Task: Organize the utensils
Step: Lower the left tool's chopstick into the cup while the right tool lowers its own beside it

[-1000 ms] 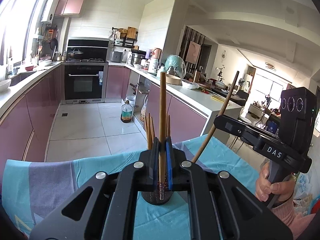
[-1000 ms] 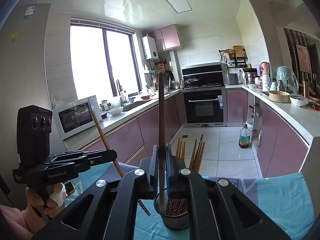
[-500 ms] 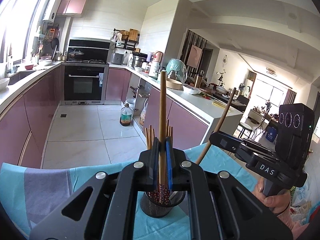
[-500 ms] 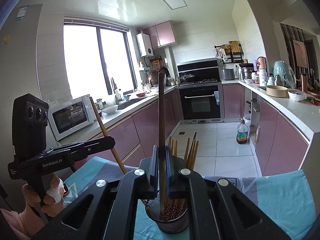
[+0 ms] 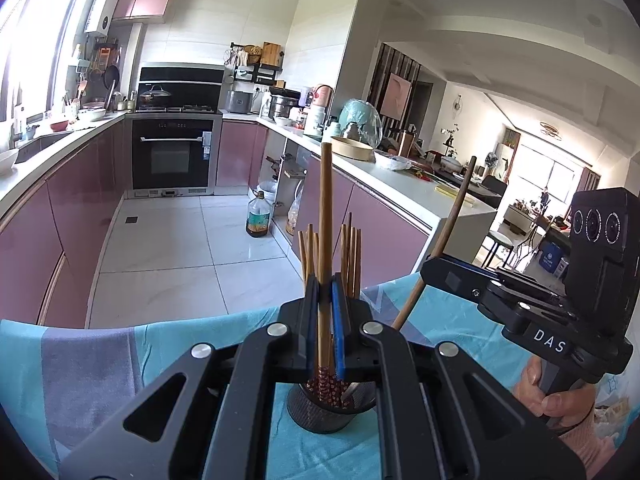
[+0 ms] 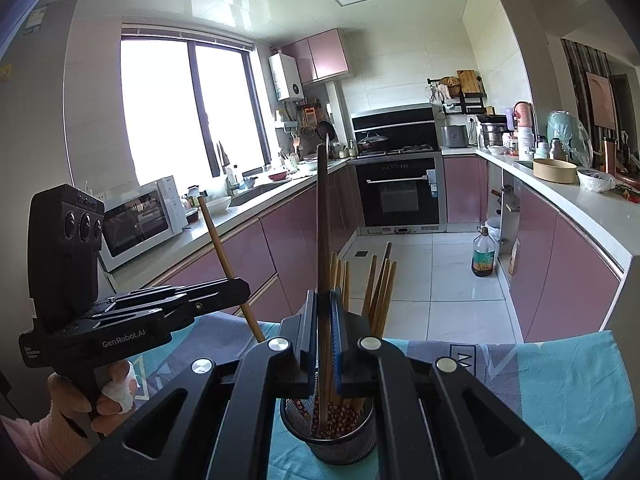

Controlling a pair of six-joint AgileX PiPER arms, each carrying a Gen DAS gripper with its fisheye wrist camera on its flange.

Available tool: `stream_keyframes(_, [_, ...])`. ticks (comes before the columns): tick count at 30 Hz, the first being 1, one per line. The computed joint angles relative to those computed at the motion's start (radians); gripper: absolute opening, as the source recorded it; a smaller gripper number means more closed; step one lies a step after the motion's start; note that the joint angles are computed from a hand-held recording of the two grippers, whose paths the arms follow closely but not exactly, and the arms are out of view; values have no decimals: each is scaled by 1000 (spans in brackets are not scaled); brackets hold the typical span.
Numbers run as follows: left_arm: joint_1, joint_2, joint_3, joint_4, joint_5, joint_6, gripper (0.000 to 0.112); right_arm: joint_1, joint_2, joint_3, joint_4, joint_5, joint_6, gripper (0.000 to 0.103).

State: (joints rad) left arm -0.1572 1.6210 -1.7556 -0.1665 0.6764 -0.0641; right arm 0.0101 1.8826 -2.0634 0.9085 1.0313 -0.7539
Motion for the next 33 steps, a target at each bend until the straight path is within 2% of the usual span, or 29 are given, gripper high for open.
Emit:
stream_keyframes(5, [-6,14,-16,10,24,-6,7,6,16,-16,-16,5,13,5])
stream_keyframes(7, [4,52,-91,1,69,2,7,9,21,-18,-21,4,15,5])
stream_keyframes(10, [3,65,-115,3,92,1,7,13,28,-23,-30,5,22,5])
stream_keyframes(26, [11,123,-206,-6,174,9,7,16,70,-51,-57,18,42,5])
stream_keyframes(33, [0,129,-199,-1,178,12,7,27,80,-50,-74,15,52,5])
